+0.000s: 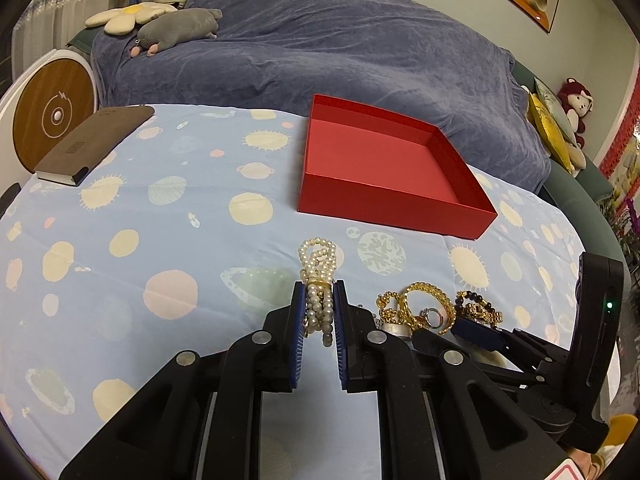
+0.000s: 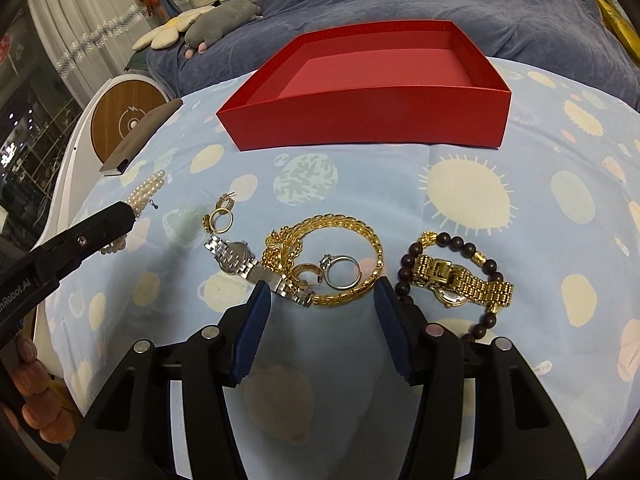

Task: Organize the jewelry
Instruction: 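Grasp the white pearl necklace with the left tool while the right tool grasps the gold chain bracelet, then carry both pieces into the red box and open both tools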

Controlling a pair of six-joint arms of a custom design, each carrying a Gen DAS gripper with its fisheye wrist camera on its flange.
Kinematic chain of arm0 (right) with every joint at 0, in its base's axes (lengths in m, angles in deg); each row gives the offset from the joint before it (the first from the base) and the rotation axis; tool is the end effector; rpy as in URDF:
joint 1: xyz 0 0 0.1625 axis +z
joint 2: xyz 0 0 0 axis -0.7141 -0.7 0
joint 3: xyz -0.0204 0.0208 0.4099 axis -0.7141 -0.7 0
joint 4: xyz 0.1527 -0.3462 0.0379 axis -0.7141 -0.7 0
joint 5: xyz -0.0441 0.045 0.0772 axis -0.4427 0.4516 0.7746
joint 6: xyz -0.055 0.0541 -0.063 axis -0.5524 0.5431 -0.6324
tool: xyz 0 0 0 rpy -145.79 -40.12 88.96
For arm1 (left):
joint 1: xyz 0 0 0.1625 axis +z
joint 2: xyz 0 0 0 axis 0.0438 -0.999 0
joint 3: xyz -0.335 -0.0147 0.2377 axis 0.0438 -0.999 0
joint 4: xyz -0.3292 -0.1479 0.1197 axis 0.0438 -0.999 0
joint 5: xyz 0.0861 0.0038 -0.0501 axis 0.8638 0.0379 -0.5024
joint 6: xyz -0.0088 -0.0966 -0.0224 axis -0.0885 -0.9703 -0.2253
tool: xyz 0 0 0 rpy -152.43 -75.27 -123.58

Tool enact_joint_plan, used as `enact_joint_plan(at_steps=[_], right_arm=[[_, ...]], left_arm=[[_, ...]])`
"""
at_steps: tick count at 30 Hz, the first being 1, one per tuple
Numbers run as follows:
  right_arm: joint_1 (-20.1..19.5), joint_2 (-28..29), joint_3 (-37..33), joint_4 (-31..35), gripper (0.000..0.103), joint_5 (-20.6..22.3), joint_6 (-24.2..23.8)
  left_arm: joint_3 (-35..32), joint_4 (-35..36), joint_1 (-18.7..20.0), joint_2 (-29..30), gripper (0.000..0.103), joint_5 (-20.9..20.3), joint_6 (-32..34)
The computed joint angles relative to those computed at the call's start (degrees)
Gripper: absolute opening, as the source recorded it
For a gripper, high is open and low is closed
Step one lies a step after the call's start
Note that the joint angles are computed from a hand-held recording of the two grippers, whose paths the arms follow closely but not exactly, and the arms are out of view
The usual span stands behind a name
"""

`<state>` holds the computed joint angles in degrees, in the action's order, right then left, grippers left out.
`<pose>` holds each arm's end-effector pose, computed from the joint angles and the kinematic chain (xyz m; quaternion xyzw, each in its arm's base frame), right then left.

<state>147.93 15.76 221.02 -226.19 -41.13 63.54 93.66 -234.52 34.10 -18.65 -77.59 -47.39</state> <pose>0.1586 -0.4022 0.2383 -0.0737 -0.8865 0.3713 0.2661 -0.3403 -0.4762 0.1317 0.3438 0.9049 -0.1933 0.1597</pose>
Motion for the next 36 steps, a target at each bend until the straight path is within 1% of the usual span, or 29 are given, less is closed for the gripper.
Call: enact_joint_plan(at_steps=[3, 6, 11, 13, 15, 17, 22, 28, 32, 34, 36], right_arm=[[-0.2, 0.4, -0.5, -0.5, 0.053, -0.2, 0.1], [0.1, 1.5, -1.3, -1.1, 0.053, -1.4, -0.6], [0.6, 3.7, -2.6, -2.6, 0.060, -3.3, -3.9], [0.8, 4.6, -3.0, -3.5, 0.060, -4.3, -5.2], [0.7, 4.5, -3.1, -3.8, 0.056, -4.2, -5.5], [0.5, 4.1, -3.2, -2.8, 0.056, -4.0, -5.0], [0.9, 2.9, -2.5, -3.3, 0.055, -3.7, -4.6], [3.5, 0.0, -2.0, -5.0, 0.055, -3.8, -5.5], [5.2, -3.3, -2.4, -3.1, 0.055, -3.9, -4.6], [6.0, -4.7, -3.3, -1.6, 0.055, -4.7, -4.9], [6.1, -6.4, -4.7, 1.2, 0.055, -4.9, -5.3]], left_arm=[[-0.1, 0.2, -0.1, 0.2, 0.011, -0.1, -0.2], [0.0, 0.3, -0.4, 0.4, 0.011, 0.0, -0.1], [0.0, 0.4, -0.5, 0.7, 0.011, 0.2, -0.1], [0.0, 0.3, -0.5, 0.7, 0.011, 0.3, -0.1], [0.1, 0.2, -0.5, 0.8, 0.011, 0.5, -0.1], [0.1, 0.2, -0.5, 0.9, 0.011, 0.7, -0.2], [-0.2, 0.4, -0.4, 1.0, 0.011, 1.0, -0.3], [-0.5, 0.2, -0.7, 0.6, 0.011, 0.0, -0.2], [-1.9, 0.5, -1.1, 0.5, 0.011, -1.7, 0.0], [-3.6, 1.1, -1.4, 1.0, 0.011, -2.5, 0.3], [-6.3, 2.7, -1.4, 1.9, 0.011, -4.1, 0.2]])
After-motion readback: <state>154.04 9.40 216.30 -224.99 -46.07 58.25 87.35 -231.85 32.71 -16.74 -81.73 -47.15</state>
